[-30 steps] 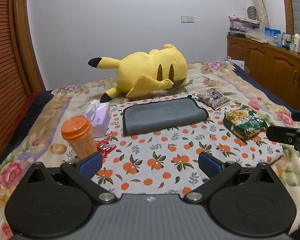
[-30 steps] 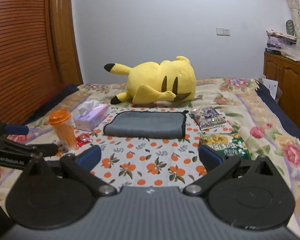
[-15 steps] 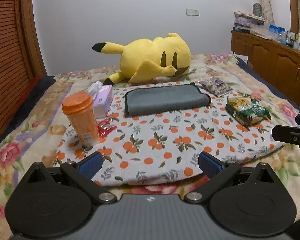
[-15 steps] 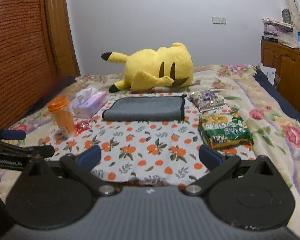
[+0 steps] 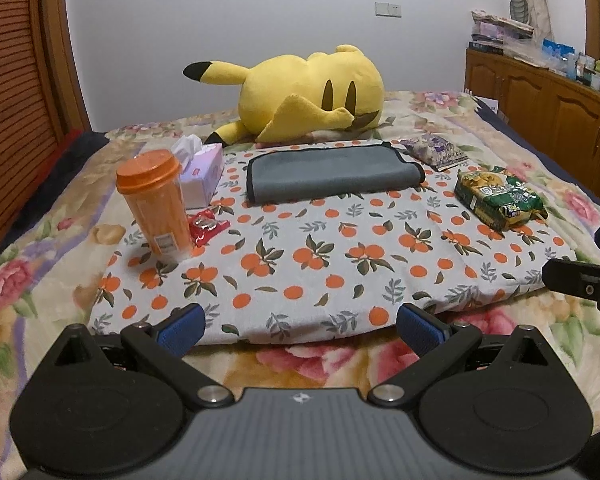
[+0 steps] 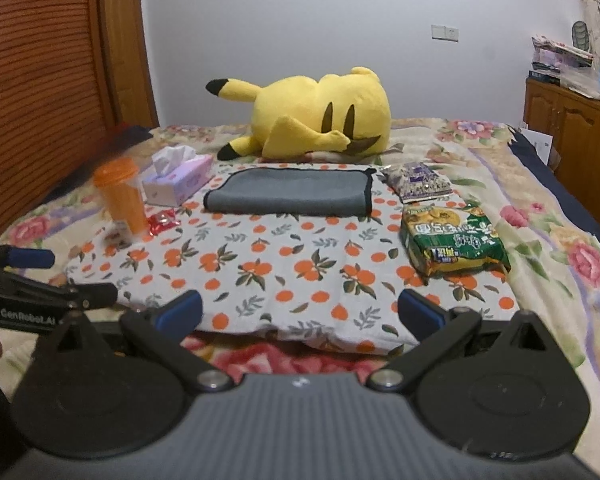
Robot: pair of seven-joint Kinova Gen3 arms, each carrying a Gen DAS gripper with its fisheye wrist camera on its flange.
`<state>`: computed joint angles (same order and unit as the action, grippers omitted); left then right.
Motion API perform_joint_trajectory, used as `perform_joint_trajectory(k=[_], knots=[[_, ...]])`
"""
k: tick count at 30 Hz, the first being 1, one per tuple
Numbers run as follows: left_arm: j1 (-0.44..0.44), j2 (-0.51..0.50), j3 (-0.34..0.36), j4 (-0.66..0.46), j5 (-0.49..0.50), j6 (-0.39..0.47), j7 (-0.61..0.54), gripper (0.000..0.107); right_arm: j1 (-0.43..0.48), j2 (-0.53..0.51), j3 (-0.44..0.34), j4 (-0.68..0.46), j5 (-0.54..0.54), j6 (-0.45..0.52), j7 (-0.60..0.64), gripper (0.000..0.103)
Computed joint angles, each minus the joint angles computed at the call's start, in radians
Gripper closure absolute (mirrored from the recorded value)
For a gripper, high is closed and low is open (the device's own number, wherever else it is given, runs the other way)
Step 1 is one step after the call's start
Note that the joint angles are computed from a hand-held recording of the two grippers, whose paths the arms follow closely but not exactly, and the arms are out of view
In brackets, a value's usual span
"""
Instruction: Fold towel
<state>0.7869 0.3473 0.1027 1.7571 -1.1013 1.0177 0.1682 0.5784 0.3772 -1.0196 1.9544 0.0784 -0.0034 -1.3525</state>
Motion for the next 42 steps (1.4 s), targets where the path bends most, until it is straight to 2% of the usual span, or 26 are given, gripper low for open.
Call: perform_joint_trajectory(k=[12, 18, 24, 30, 42], knots=[[0.014, 0.014, -0.011, 0.023, -0.059, -0.005, 0.066, 0.004, -0.093, -0.029, 0.119, 0.013, 0.01, -0.033, -0.075, 0.0], [0.031, 0.015, -0.001, 0.028, -0.074, 0.04, 0.093, 0.004, -0.11, -0.048, 0.147, 0.033, 0.07, -0.068, -0.145, 0.0], [0.046, 0.009, 0.01, 0.043, -0.11, 0.078, 0.146, 0.004, -0.085, -0.061, 0.139, 0.07, 0.145, -0.144, -0.221, 0.0], [0.055, 0.002, 0.023, 0.064, -0.161, 0.109, 0.213, 0.004, -0.09, -0.076, 0.168, 0.102, 0.21, -0.225, -0.296, 0.0], [0.055, -0.009, 0.051, 0.097, -0.23, 0.142, 0.3, 0.004, -0.162, -0.098, 0.282, 0.129, 0.33, -0.307, -0.436, 0.0]])
